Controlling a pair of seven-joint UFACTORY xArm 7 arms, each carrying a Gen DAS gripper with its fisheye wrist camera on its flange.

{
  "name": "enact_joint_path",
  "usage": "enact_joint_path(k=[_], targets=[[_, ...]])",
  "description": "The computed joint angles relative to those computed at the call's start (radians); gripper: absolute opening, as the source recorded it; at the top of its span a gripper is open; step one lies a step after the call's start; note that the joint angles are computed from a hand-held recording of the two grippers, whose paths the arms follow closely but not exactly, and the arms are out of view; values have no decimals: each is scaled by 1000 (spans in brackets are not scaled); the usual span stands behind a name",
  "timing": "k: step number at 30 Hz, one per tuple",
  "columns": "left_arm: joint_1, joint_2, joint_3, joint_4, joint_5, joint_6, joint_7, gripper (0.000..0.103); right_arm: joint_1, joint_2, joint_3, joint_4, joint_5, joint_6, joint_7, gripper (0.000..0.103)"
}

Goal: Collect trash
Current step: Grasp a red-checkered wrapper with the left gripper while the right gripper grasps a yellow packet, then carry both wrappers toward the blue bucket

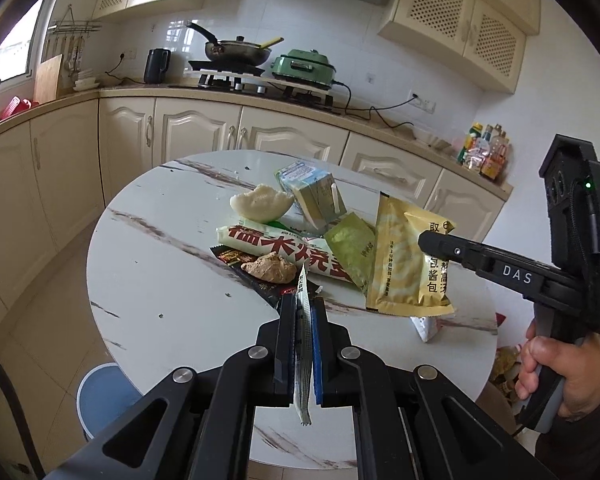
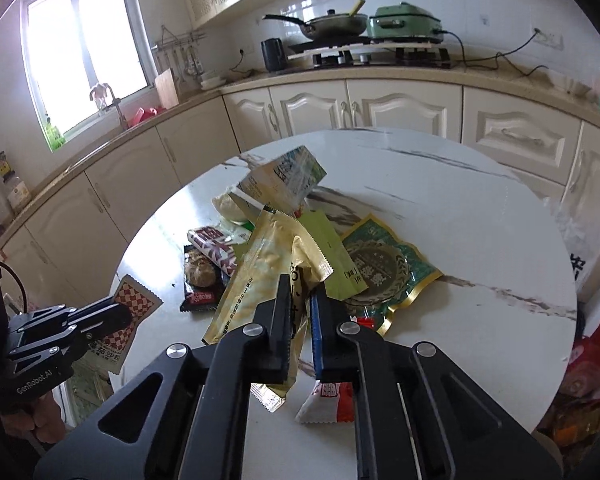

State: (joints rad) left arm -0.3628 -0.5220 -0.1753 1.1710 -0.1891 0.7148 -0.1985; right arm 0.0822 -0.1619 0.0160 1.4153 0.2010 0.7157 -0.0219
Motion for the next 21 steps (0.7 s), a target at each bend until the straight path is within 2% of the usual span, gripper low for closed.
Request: enact_joint_path(k=[7,11,15,21], targets=[[6,-90,31,-34,-16,-5,4,3,34,-4,29,70,-14,7,-10,9],[49,-190,43,-84,8,19,-15,3,81,48,67,145,-18,8,-24,9],[109,-303,93,-126,41,86,-11,3,146,146,118,242,-33,1,-25,9],[236,-437,196,-185,101,210,30,3,282,382,183,469,-97,35,-17,9]])
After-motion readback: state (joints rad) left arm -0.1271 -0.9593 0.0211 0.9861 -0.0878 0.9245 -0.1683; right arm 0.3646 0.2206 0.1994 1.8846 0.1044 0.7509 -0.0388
